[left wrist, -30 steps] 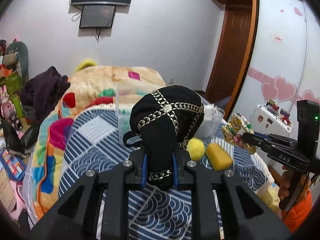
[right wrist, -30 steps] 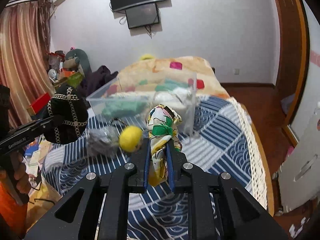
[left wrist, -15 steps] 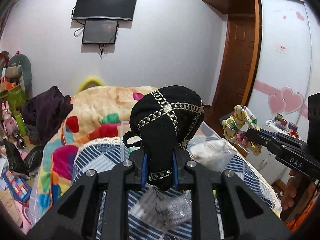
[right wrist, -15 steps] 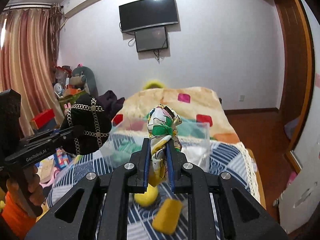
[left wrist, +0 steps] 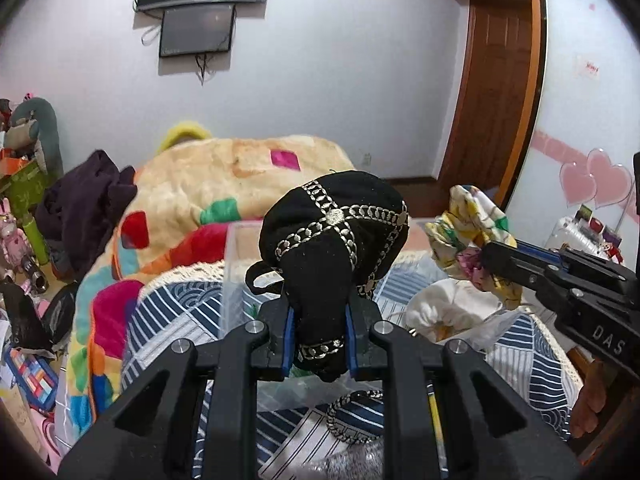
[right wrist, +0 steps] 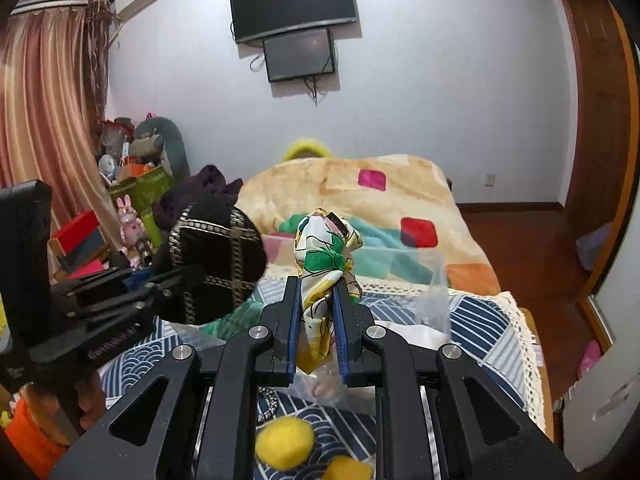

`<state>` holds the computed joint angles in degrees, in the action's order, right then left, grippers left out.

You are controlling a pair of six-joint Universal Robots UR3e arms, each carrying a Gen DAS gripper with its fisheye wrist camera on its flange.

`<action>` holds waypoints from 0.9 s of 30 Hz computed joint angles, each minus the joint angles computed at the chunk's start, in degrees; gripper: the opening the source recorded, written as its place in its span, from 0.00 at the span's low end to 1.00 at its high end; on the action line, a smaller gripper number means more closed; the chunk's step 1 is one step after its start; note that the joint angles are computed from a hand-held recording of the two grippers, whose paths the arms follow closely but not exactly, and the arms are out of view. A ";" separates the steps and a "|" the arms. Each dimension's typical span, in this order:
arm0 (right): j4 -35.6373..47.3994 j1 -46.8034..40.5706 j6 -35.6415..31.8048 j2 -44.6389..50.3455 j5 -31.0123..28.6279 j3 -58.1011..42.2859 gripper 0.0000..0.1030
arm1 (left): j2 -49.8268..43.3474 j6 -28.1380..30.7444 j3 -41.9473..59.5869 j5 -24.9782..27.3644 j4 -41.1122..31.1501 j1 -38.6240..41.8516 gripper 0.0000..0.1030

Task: Organize soft objects
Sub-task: 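Carry the black bag into the box with the left gripper while the right gripper places the scrunchie there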

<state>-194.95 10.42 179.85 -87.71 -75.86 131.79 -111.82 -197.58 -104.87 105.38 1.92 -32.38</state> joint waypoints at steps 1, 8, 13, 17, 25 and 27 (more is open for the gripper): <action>0.70 0.24 -0.15 0.82 -0.20 -0.88 0.13 | -0.77 0.02 0.92 -0.16 -0.88 0.17 0.19; 8.03 2.49 -1.98 6.01 -2.86 -7.29 0.13 | -5.84 0.02 7.41 -0.99 -6.72 0.63 0.19; 12.23 2.32 -2.23 7.93 -2.99 -9.40 0.14 | -7.67 -0.31 9.51 -1.68 -8.90 0.76 0.19; 13.08 1.83 -2.51 7.25 -2.47 -8.72 0.14 | -7.96 -0.09 10.40 -0.55 -10.03 -0.11 0.27; 13.40 0.37 -2.99 5.22 -0.39 -6.57 0.27 | -6.79 0.05 9.33 3.92 -9.07 -3.25 0.59; 13.10 -1.06 -2.78 3.81 1.23 -5.07 0.33 | -5.62 -0.39 7.99 3.03 -8.55 -3.08 0.62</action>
